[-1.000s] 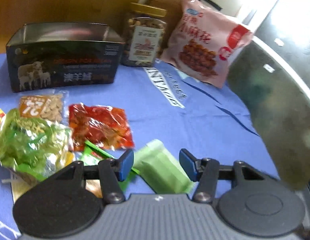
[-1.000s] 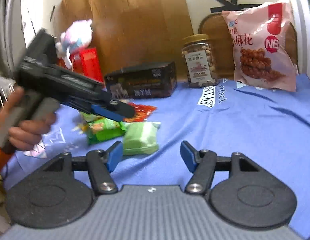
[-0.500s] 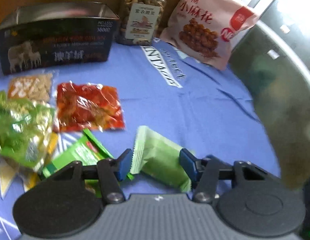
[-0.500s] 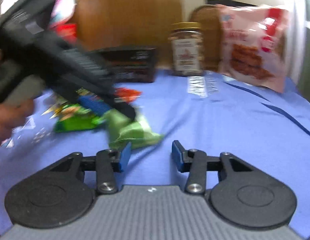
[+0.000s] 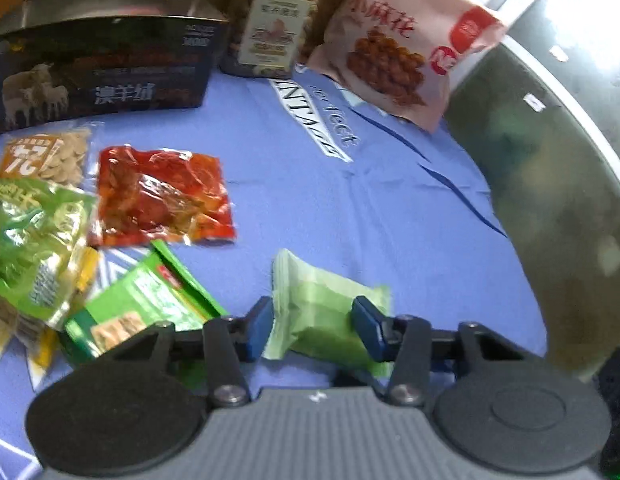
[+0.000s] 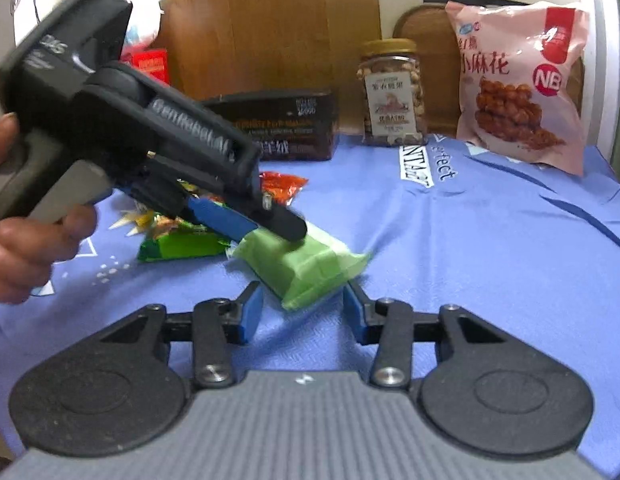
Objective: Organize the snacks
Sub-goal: 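Place the light green snack into the tin box and release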
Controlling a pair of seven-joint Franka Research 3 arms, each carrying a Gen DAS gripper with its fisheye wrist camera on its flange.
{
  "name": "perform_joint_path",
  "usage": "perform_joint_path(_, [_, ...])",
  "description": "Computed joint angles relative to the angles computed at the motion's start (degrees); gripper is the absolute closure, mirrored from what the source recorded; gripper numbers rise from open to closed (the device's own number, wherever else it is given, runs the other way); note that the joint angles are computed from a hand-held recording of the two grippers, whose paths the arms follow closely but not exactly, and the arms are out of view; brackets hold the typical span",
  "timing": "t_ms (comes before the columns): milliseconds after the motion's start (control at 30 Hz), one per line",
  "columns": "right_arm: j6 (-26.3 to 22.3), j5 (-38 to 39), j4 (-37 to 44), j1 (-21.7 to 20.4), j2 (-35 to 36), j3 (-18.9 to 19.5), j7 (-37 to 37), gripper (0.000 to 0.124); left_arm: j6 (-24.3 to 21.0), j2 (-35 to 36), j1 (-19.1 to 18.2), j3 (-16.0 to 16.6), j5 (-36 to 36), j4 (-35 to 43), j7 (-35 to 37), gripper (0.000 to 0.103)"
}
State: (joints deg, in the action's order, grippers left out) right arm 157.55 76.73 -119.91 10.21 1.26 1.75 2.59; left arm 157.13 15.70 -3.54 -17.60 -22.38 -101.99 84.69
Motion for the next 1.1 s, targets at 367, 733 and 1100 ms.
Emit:
perform_joint_path(367, [-0.4, 8.1, 4.1, 1.0, 0.5, 0.5, -5.9, 0.085, 6.7, -6.4, 0.6, 0.6, -6.4, -5.1, 6.5, 0.062])
perform_joint_path(733, [0.8, 2.1, 29.6, 2.1, 17.9, 5.0, -2.0, 0.085, 7.3, 0.2, 3.6, 5.0, 0.4, 7.3, -0.3, 0.061])
perform_joint_path(1100, [-0.9, -25.1, 60.8, 5.7, 41.7, 1.6, 27.9, 0.08, -7.5, 25.7, 3.9, 6.1, 15.3, 43.7, -12.8, 0.049])
